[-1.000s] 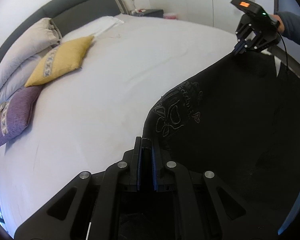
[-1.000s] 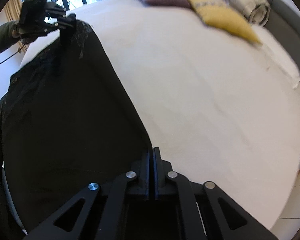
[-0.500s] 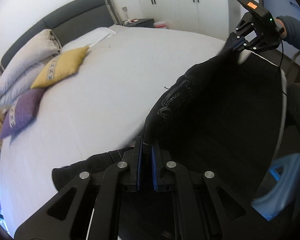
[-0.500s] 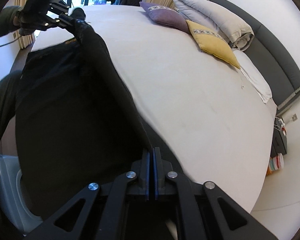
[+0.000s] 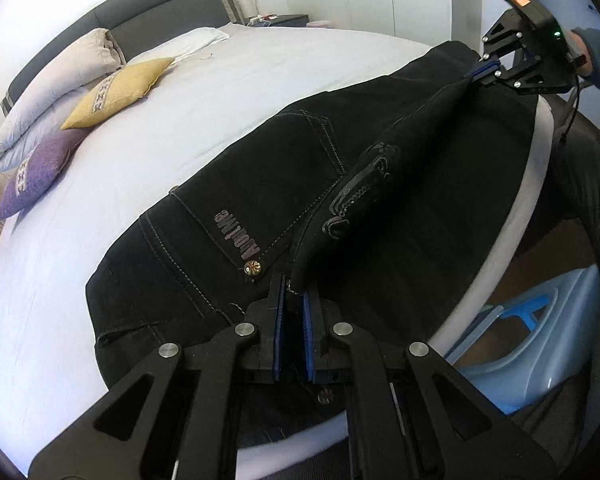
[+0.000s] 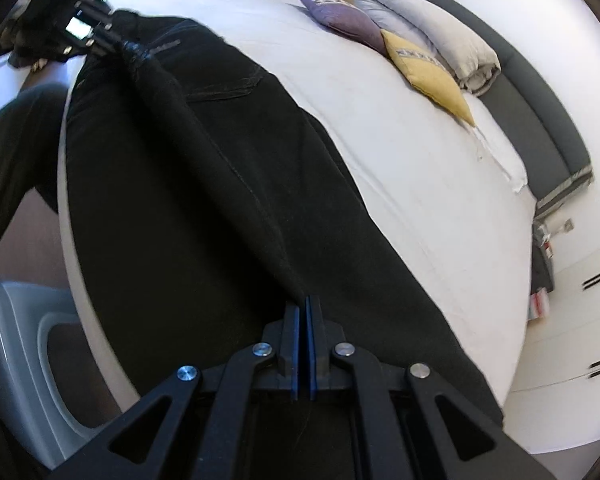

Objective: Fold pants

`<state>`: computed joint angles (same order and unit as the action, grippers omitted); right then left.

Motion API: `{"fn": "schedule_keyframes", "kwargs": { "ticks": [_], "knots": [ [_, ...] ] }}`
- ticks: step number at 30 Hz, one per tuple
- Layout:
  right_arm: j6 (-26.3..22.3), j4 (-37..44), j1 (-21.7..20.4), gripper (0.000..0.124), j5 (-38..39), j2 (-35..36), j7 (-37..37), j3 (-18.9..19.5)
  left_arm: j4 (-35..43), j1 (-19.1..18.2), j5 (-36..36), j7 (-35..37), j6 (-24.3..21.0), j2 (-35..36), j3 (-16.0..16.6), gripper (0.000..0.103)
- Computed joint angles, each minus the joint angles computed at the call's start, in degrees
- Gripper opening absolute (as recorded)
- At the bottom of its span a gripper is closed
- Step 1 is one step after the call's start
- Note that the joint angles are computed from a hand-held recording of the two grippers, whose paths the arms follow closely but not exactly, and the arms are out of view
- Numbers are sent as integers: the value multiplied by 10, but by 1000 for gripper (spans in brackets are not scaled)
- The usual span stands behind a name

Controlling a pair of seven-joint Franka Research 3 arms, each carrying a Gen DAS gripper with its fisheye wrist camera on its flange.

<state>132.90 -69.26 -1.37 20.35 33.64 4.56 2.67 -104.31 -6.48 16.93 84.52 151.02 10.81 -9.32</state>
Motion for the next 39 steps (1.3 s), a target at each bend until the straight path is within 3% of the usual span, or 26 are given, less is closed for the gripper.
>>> {"fn": "schedule_keyframes", "kwargs": {
  "ticks": [4,9,15,20,29,36,39],
  "knots": [
    [38,-92,-3,4,16,-64,-28,5,-26,-1,4,-4,1,-20,-1,7],
    [37,-171,6,4,23,-114,-29,-8,-46,-2,9,12,-13,-38,-2,7],
    [62,-191,20,4,1,-108,-14,-12,-67,-12,49,-8,-24,-53,-2,7],
    [49,-178,17,4,14,-110,-17,-8,-72,-10,42,4,-25,-61,-3,7],
    [77,-222,24,4,4,-122,-11,-11,-57,-10,47,8,-29,-42,-1,7],
    [98,-231,31,7,-4,-108,11,-13,-42,-25,100,-31,-27,-11,3,8],
    [76,-214,19,8,20,-101,26,-8,-44,-27,110,-41,-24,-9,4,10]
  ]
}}
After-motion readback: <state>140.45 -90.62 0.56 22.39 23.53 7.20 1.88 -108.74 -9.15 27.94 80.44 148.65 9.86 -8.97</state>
